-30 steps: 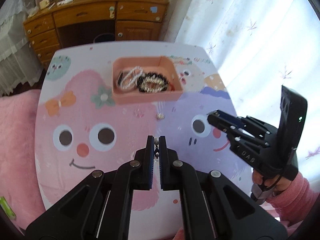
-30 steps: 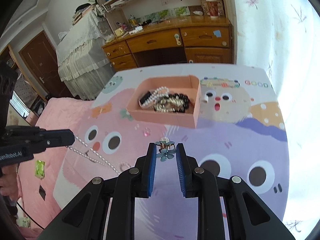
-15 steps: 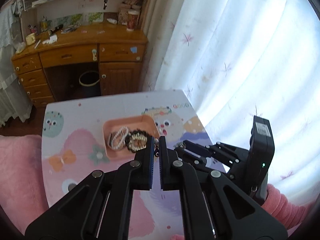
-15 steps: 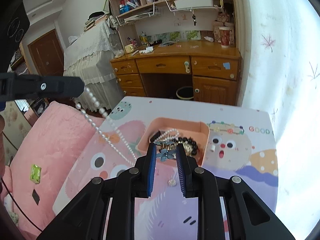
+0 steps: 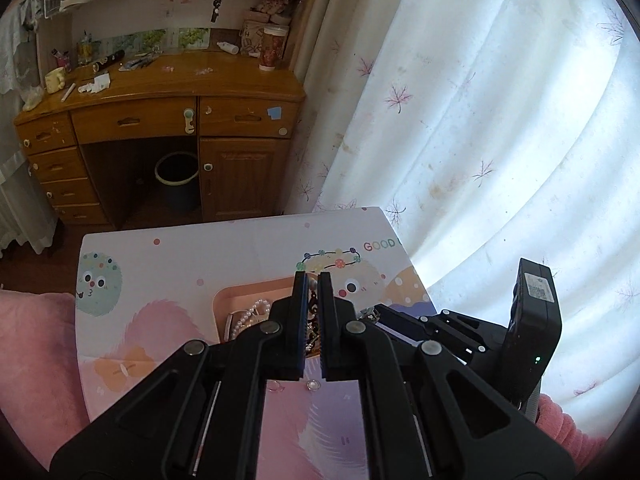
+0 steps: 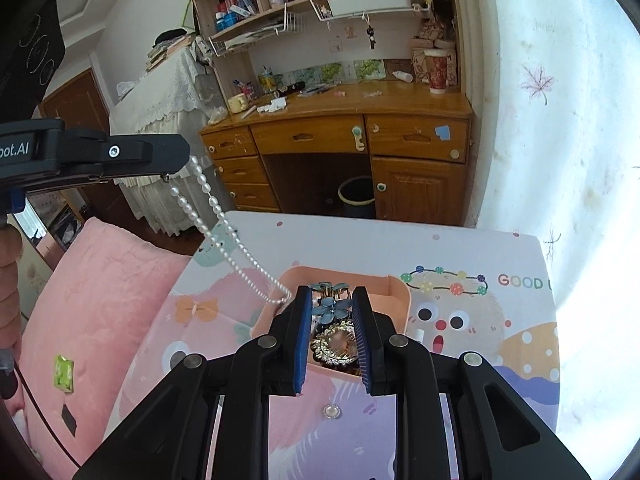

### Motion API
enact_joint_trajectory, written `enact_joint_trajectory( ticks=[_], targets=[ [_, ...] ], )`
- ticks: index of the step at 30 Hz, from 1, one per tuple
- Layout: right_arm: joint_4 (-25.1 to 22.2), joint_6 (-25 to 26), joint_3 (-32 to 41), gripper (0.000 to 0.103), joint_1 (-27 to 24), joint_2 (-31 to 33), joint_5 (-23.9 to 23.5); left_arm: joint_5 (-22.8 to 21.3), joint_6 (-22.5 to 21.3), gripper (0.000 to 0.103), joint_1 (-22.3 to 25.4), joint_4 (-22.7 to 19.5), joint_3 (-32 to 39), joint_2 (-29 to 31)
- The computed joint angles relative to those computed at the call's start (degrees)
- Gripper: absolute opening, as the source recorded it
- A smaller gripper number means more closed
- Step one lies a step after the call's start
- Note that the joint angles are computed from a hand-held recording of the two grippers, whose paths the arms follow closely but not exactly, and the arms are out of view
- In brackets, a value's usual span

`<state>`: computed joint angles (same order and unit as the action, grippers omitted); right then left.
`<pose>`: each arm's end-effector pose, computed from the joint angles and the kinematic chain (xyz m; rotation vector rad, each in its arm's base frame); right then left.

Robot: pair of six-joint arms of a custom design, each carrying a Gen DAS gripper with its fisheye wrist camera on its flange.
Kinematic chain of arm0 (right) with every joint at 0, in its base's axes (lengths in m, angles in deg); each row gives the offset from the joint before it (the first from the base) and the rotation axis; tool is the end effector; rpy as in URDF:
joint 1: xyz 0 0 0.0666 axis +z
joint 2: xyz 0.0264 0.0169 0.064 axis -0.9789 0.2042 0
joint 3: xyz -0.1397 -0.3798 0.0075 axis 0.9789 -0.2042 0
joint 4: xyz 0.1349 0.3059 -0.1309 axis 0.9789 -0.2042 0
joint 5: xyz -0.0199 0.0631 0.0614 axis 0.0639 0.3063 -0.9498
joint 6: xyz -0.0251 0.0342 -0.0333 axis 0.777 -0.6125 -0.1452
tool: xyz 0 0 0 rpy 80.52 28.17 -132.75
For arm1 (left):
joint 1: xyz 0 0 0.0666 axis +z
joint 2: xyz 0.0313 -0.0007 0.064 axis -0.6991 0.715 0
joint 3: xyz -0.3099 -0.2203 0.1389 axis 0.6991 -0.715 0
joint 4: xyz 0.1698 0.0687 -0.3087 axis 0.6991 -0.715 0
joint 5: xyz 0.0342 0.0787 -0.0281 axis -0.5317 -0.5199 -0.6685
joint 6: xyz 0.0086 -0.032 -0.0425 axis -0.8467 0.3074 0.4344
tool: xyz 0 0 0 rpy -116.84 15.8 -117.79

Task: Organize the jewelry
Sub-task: 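Carry the necklace and brooch into the pink tray and open both tools, then move the left tool to the pink-stone ring while the right tool approaches the pearl-topped ring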

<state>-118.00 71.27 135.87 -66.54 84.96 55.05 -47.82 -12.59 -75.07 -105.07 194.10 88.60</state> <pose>0.3652 0.0797 0.6188 -0.1683 2.4306 0.2976 0.4081 -0.2477 0.6744 0.3314 2.4398 -0.5178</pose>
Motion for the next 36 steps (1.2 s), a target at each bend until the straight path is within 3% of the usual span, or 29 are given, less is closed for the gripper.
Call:
enact_joint_trajectory(
  ticks=[3, 5, 10, 14, 18, 20, 24, 29, 36],
  targets=[
    [0.79, -0.64, -2.87, 0.022, 0.16, 0.82, 0.8, 1.03, -0.25, 0.002, 0.76, 2.67, -6.71, -0.98],
    [0.9, -1.83, -4.77, 0.04, 0.28, 1.77, 1.99, 0.68, 0.22, 0.003, 1.03, 3.42, -10.54, -1.39],
    [3.11, -3.05, -8.49, 0.04, -1.47, 1.2, 0.38, 0.51, 0.44, 0.006, 1.78, 2.19, -14.31, -1.18],
    [3.56, -3.7, -10.48, 0.04, -3.95, 0.08, -1.13, -0.01, 1.45, 0.052, 2.45, 4.14, -18.53, -3.11],
    [3.05, -3.13, -12.03, 0.047, -5.29, -1.73, -1.13, 0.39, 2.05, 0.053, 3.28, 5.35, -23.65, -5.92],
    [2.57, -2.44, -13.14, 0.058, -5.71, -2.98, -1.15, -0.35, 2.43, 0.053, 3.02, 5.13, -26.03, -7.24],
    [2.77, -0.07, -17.32, 0.059, -5.39, -6.33, 0.42, -0.87, 2.83, 0.053, 2.7, 5.78, -33.2, -10.42],
    [6.77, 0.82, -26.49, 0.059, -3.31, -12.17, 1.97, 2.53, 4.32, 0.053, 1.64, 10.77, -44.52, -15.11],
    [15.25, 3.91, -39.96, 0.059, 2.18, -18.25, 5.27, -0.65, 2.1, 0.053, -2.37, 21.99, -56.88, -17.98]
  ],
)
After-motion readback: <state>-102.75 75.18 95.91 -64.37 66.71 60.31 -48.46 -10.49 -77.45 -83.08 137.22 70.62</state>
